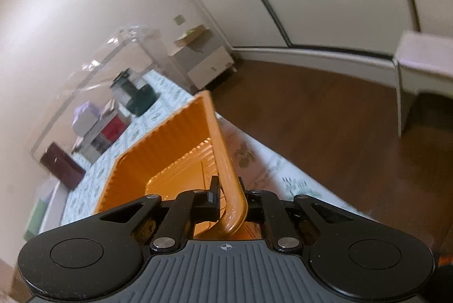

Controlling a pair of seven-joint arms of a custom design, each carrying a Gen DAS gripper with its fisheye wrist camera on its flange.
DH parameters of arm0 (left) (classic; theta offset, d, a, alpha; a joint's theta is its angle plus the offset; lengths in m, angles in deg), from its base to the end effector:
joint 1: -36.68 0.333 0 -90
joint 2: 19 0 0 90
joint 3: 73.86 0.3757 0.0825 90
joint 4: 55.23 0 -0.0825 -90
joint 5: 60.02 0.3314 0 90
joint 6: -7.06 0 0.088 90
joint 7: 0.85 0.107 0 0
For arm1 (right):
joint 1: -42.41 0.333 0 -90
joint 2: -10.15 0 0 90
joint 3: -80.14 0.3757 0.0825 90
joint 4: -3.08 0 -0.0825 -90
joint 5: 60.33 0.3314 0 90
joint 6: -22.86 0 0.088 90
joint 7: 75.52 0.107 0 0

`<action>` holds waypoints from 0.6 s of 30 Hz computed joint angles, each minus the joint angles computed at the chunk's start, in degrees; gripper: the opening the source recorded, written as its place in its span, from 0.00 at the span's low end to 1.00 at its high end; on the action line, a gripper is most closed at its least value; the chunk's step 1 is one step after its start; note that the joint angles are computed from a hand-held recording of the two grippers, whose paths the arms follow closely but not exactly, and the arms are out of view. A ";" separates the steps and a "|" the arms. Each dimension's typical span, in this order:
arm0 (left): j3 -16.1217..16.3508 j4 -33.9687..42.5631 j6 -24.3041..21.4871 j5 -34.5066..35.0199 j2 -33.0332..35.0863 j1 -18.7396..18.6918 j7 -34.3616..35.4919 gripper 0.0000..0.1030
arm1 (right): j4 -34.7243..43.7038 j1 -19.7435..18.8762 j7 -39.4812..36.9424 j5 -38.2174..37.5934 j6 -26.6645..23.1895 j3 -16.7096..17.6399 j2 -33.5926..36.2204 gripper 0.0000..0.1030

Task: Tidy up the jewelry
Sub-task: 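Slide the held orange tray toward the bead pile with the right tool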

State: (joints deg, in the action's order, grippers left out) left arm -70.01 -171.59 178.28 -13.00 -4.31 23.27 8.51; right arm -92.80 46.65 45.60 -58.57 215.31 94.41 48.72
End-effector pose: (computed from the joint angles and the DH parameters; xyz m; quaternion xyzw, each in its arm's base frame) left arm 0.5829 -0.1544 0.4776 -0.7894 0.4893 -0.3127 0.1991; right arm 0.7075 0.1769 0.4294 -0.4827 0.7232 -0.1142 0.4806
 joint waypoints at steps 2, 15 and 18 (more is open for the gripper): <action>1.24 0.07 0.36 1.55 0.28 -0.41 -1.84 0.94 | 0.77 0.84 -2.12 -1.76 -0.12 -1.17 -0.12 0.07; 6.14 5.45 6.45 5.82 5.85 -0.94 0.95 0.92 | 5.69 7.83 -18.58 -7.21 0.46 -8.47 0.63 0.07; 9.65 7.99 8.74 6.65 8.26 -3.57 1.95 0.96 | 6.54 10.11 -20.93 -6.38 0.46 -10.76 0.95 0.07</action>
